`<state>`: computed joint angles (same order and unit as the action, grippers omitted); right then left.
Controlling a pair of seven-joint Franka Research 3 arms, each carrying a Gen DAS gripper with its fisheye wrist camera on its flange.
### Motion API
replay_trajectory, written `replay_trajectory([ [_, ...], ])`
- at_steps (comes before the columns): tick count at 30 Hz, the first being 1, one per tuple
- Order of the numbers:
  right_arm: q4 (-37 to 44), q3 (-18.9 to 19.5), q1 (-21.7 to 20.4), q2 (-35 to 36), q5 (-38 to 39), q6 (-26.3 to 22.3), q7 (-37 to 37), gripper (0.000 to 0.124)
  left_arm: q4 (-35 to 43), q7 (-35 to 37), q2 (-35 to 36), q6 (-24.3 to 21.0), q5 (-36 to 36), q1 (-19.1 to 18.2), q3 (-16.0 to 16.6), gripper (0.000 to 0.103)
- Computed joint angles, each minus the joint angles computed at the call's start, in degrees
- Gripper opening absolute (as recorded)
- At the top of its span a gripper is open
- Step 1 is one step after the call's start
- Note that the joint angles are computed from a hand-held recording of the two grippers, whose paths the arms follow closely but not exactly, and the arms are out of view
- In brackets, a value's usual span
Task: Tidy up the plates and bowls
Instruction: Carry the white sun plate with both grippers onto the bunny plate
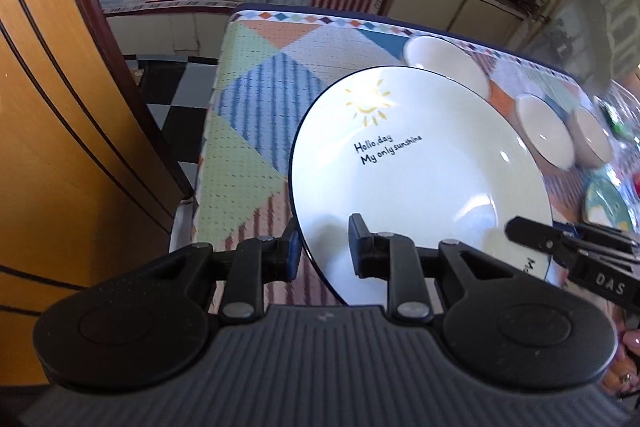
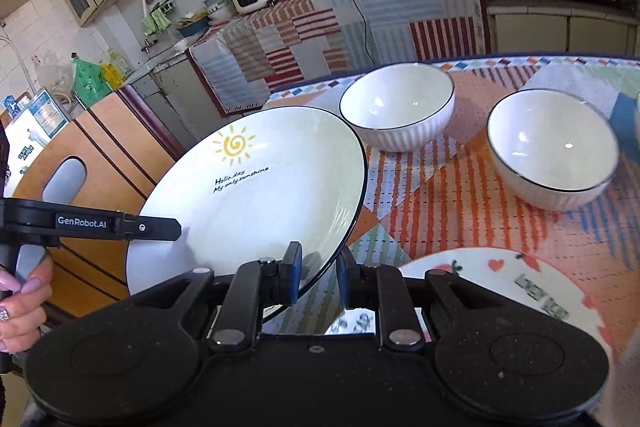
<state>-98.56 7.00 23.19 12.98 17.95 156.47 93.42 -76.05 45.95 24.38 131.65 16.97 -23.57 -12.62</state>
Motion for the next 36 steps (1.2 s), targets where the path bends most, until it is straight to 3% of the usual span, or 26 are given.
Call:
replay_trajectory([
  [10,-13.3,-0.6,-0.6,-14.0,-5.3,0.5,6.4,0.023,-3.8,0.6,-5.0,0.6,-0.7,-2.4,-2.5,0.022],
  [19,-24.6,0.7,-3.6,-24.5,-8.1,0.5,11.5,0.023,-2.5,2.6,-3.4,0.6,-1.6,-5.1,-3.9,0.022],
  [27,-32.0,1.2,-5.9,-29.8,-7.9,1.5,14.5,0.023,4.8,5.1,2.6,-2.6,-0.5,-8.7,-3.4,0.022],
  [36,-34.5,1.1,-7.2,-29.5,-7.6,1.9,15.8,0.024,15.4,7.8,10.5,-8.5,-2.9,-11.0,-2.5,0.022],
])
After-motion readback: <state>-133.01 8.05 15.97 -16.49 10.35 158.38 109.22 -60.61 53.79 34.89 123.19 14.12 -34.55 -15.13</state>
